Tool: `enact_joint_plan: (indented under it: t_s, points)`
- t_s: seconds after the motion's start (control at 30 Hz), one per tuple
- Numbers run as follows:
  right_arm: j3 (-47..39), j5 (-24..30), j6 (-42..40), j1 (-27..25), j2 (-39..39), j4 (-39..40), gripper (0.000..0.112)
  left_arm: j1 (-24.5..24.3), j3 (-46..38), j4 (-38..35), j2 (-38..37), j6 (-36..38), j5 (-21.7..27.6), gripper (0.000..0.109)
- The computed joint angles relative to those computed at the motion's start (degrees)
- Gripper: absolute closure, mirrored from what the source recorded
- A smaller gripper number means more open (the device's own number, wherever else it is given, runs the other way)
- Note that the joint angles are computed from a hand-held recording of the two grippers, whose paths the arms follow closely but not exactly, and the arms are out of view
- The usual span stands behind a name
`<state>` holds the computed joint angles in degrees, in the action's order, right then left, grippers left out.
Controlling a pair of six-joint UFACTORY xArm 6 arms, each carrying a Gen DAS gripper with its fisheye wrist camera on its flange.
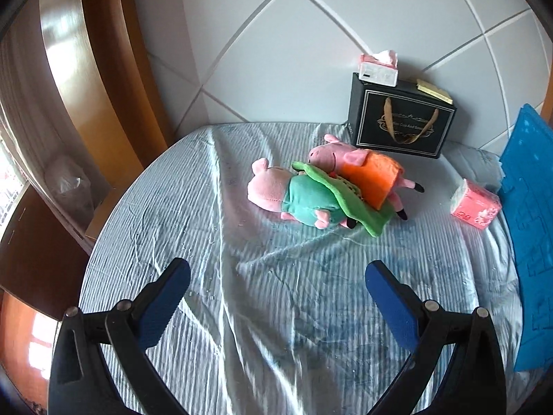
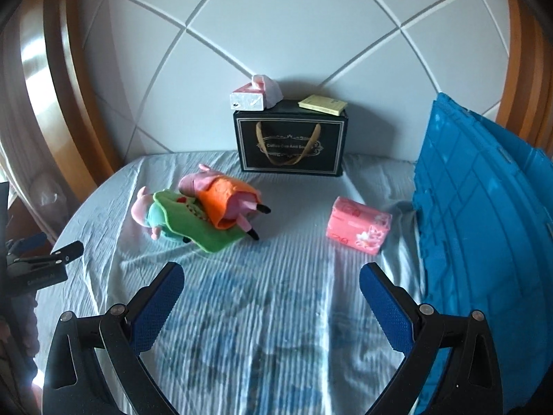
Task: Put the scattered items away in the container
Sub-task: 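Withdraw both tools from the crate back toward the bed, then grasp the green-shirt pig plush with left tool while right tool grasps the orange-dress pig plush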
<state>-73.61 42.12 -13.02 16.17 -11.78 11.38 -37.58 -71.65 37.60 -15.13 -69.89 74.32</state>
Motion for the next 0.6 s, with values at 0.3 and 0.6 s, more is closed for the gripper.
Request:
enact_joint_plan:
  t_s: [0.3, 0.6]
  points:
    - [-16.7, 2.2, -0.7, 2.4, 21.0, -0.6, 0.010, 11.6, -2.9, -6.9, 10.9, 4.5, -13.0, 0.006]
    - [-37.6, 7.9, -0.7, 3.3, 39.2, -0.2, 0.010, 18.7, -19.9, -11.2, 29.4, 14.0, -14.5, 0.006]
